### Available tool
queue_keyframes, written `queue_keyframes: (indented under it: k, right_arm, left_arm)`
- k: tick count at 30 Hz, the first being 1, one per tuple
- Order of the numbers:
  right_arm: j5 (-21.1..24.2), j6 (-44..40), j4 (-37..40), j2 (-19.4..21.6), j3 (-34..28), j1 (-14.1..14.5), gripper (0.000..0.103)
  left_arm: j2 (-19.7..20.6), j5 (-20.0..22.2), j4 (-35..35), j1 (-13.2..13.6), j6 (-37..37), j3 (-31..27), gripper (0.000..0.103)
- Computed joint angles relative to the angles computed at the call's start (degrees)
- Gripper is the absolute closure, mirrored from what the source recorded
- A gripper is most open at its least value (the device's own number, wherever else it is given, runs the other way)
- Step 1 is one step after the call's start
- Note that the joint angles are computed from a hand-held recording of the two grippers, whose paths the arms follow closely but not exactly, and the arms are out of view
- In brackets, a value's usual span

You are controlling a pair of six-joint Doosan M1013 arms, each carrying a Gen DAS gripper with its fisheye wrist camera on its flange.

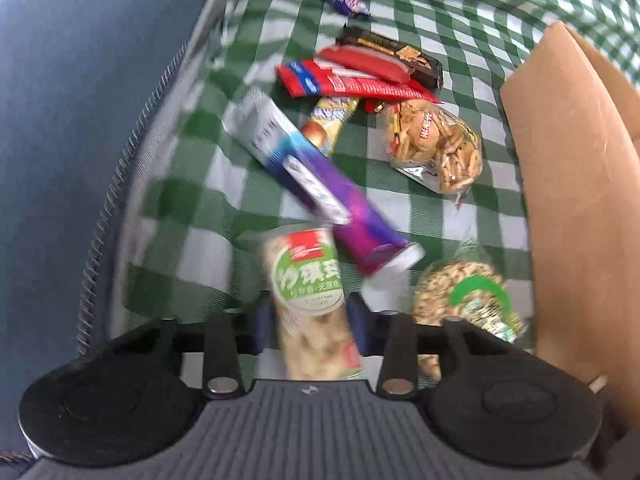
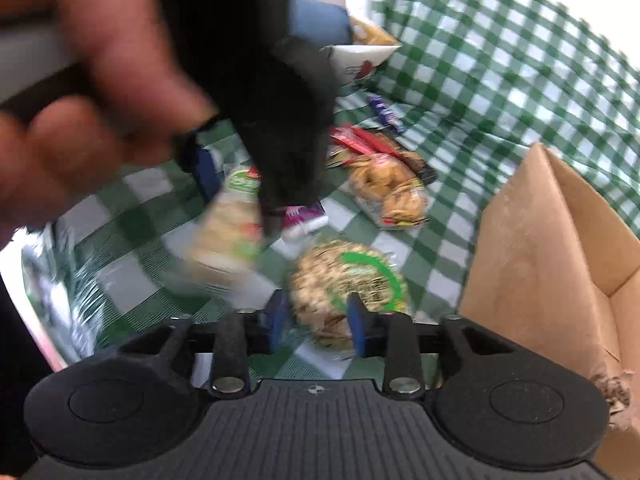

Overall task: Organize snacks
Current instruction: 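Grasp the white-green sachima pack with left tool while right tool grasps round peanut pack, then lift both held packs and carry them over the cardboard box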

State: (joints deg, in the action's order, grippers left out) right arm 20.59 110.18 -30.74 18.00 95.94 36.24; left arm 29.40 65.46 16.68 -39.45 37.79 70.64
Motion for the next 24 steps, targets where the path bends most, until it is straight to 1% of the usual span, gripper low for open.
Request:
queue_keyframes:
  k: [1, 2, 3, 5, 8, 9, 11, 14, 16, 18, 19, 20, 21, 23, 24]
  right_arm:
    - [0.0, 2.7, -2.5, 0.2, -0.1, 0.1, 0.037]
    - [0.3, 6.0, -5.6, 0.4, -0.1, 0.2, 0.027]
    - [0.4, 8.7, -8.1, 0.6, -0.3, 0.3, 0.024]
    - [0.3, 7.3, -6.5, 1.3, -0.9, -0.1, 0.017]
    - [1.5, 6.9, -5.4, 2.6, -2.3, -0.4, 0.011]
    - [1.7, 7.3, -5.1, 2.9, -2.7, -0.6, 0.01]
    - [2.2, 3.5, 0.1, 3.6, -3.8, -1.3, 0.01]
    - [3.1, 1.6, 2.8, 4.3, -4.5, -1.5, 0.01]
    - [3.0, -0.6, 6.5, 4.6, -4.8, -1.9, 0.01]
    - [3.2, -2.1, 9.5, 4.7, -5.1, -2.3, 0.012]
    - [3.3, -3.3, 11.8, 4.7, -5.2, -2.6, 0.015]
    - [3.3, -3.5, 13.0, 4.7, -5.2, -2.7, 0.022]
    - [3.1, -3.8, 14.1, 4.5, -5.1, -2.7, 0.022]
    - [2.5, -2.7, 12.8, 4.1, -4.6, -2.6, 0.023]
    - [2.3, -1.9, 11.8, 3.9, -4.3, -2.4, 0.023]
  left_arm:
    - [-0.4, 0.1, 0.8, 0.0, -0.4, 0.5, 0.063]
    - [-0.9, -0.3, 0.6, 0.3, -1.2, 1.3, 0.064]
    - [-1.5, -1.4, -0.2, 0.7, -2.0, 2.3, 0.064]
    - [-2.6, -3.3, -2.6, 1.5, -2.2, 3.8, 0.063]
    - [-3.3, -4.1, -3.5, 1.9, -1.5, 4.9, 0.062]
    - [-3.4, -3.7, -3.8, 1.9, -1.0, 4.7, 0.061]
    - [-3.0, -3.3, -4.1, 1.8, -0.4, 4.3, 0.06]
    - [-2.5, -2.4, -3.9, 1.5, 0.3, 3.8, 0.06]
    - [-2.3, -2.2, -3.9, 1.4, 0.5, 3.6, 0.06]
    - [-2.3, -2.2, -4.0, 1.5, 0.7, 3.6, 0.061]
    - [-2.4, -2.5, -4.0, 1.6, 0.5, 3.7, 0.062]
    - [-2.5, -2.8, -3.9, 1.6, 0.3, 3.9, 0.062]
    - [-2.6, -3.0, -3.6, 1.6, 0.0, 4.0, 0.063]
    - [-2.9, -3.9, -3.2, 1.6, -0.5, 4.3, 0.063]
    - [-3.2, -5.0, -3.3, 1.6, -0.7, 4.7, 0.063]
